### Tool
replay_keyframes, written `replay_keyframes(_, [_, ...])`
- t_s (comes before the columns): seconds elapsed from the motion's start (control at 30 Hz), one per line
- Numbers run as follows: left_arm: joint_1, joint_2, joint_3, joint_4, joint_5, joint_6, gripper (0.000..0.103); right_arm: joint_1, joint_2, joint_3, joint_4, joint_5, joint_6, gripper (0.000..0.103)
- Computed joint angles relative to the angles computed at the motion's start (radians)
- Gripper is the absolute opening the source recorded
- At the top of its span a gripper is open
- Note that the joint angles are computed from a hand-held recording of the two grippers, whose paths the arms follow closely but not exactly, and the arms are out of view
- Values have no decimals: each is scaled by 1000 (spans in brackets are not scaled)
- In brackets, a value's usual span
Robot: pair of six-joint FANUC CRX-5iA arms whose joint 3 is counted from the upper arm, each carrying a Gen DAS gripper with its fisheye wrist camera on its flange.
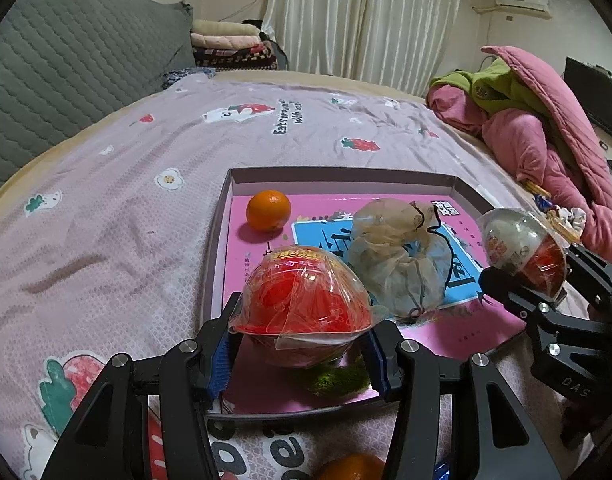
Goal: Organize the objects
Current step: 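Lower both held candy balls over the book inside the box, then open the right gripper to drop its candy ball while the left gripper lowers its ball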
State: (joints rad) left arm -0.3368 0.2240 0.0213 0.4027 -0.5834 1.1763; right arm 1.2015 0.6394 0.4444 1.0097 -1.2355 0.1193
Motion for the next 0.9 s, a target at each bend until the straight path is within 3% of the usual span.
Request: replay_keyframes(0.9, [-6,11,14,4,-25,-17,55,-12,29,62,-93,-21,59,48])
